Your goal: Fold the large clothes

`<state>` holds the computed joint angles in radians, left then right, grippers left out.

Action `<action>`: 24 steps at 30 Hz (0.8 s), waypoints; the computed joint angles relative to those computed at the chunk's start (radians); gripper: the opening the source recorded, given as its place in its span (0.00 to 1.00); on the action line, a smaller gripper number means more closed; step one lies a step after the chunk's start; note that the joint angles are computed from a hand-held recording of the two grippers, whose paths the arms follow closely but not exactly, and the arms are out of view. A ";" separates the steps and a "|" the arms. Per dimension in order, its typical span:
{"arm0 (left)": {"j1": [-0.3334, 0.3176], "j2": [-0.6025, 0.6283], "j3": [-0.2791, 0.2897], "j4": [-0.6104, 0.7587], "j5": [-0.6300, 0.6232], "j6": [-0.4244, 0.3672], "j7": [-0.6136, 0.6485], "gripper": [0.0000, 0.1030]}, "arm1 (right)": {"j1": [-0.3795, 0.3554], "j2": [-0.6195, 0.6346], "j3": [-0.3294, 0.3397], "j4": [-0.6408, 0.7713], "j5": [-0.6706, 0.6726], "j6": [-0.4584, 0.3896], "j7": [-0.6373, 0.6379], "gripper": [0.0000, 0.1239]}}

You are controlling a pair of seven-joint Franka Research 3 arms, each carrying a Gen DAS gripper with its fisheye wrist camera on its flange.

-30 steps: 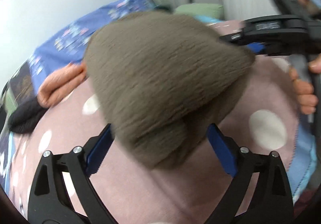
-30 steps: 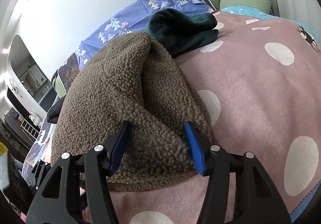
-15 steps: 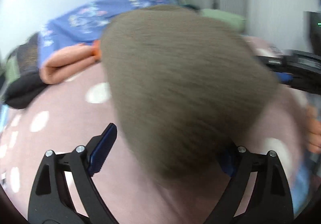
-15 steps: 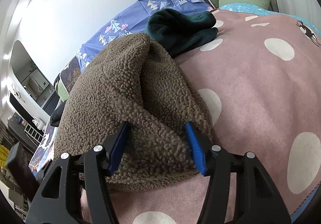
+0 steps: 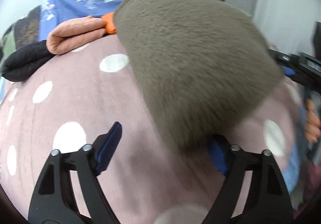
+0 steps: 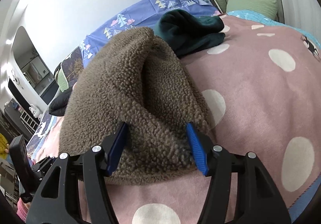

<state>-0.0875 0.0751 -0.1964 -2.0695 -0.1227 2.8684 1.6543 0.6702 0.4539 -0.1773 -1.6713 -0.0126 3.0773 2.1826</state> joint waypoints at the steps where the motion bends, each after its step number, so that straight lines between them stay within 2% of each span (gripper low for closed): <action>1: 0.019 -0.034 -0.025 -0.029 -0.125 0.000 0.137 0.64 | 0.021 -0.007 -0.024 0.003 -0.018 -0.011 0.005 0.48; 2: 0.020 -0.057 -0.026 -0.046 -0.206 -0.008 0.228 0.54 | 0.058 -0.012 -0.067 0.010 -0.049 -0.026 0.023 0.48; 3: 0.013 -0.082 -0.020 -0.061 -0.290 -0.019 0.313 0.48 | 0.119 -0.011 -0.140 0.025 -0.118 -0.038 0.068 0.48; 4: -0.001 -0.109 -0.006 -0.068 -0.410 -0.038 0.423 0.36 | 0.151 -0.008 -0.179 0.035 -0.154 -0.043 0.092 0.47; 5: -0.016 -0.118 0.013 -0.061 -0.479 -0.050 0.485 0.28 | 0.197 0.005 -0.237 0.061 -0.215 -0.049 0.134 0.45; 6: -0.032 -0.131 0.025 -0.058 -0.542 -0.046 0.533 0.26 | 0.216 0.018 -0.265 0.085 -0.252 -0.045 0.158 0.41; 7: -0.047 -0.126 0.038 -0.038 -0.602 -0.033 0.578 0.26 | 0.207 0.029 -0.257 0.108 -0.266 -0.045 0.161 0.39; 8: -0.060 -0.107 0.047 -0.001 -0.674 -0.010 0.636 0.26 | 0.173 0.049 -0.220 0.147 -0.261 -0.062 0.145 0.37; 10: -0.059 -0.024 0.042 0.115 -0.784 0.005 0.718 0.26 | 0.076 0.100 -0.106 0.232 -0.217 -0.147 0.091 0.35; 11: -0.049 0.015 0.031 0.163 -0.772 0.004 0.690 0.26 | 0.041 0.125 -0.069 0.263 -0.201 -0.192 0.076 0.35; 12: -0.041 0.065 0.029 0.222 -0.698 -0.020 0.599 0.26 | 0.019 0.140 -0.051 0.268 -0.193 -0.210 0.080 0.35; 13: -0.048 0.139 0.046 0.305 -0.624 -0.076 0.520 0.27 | 0.007 0.146 -0.041 0.255 -0.189 -0.203 0.095 0.36; 14: -0.024 0.188 0.028 0.363 -0.615 -0.132 0.510 0.33 | 0.001 0.140 -0.043 0.216 -0.185 -0.170 0.126 0.36; 15: 0.025 0.226 -0.025 0.406 -0.676 -0.170 0.570 0.33 | -0.011 0.121 -0.034 0.167 -0.174 -0.129 0.138 0.36; 16: 0.043 0.240 -0.045 0.424 -0.721 -0.183 0.606 0.33 | -0.028 0.108 -0.014 0.144 -0.156 -0.113 0.129 0.36; 18: 0.059 0.235 -0.067 0.420 -0.695 -0.187 0.599 0.33 | -0.089 0.080 0.061 0.102 -0.092 -0.088 0.077 0.36; 21: 0.075 0.235 -0.077 0.441 -0.599 -0.218 0.558 0.34 | -0.042 0.084 0.008 0.123 -0.107 -0.126 0.079 0.36; 24: 0.096 0.278 -0.101 0.539 -0.567 -0.229 0.526 0.33 | -0.009 0.087 -0.027 0.150 -0.155 -0.170 0.100 0.37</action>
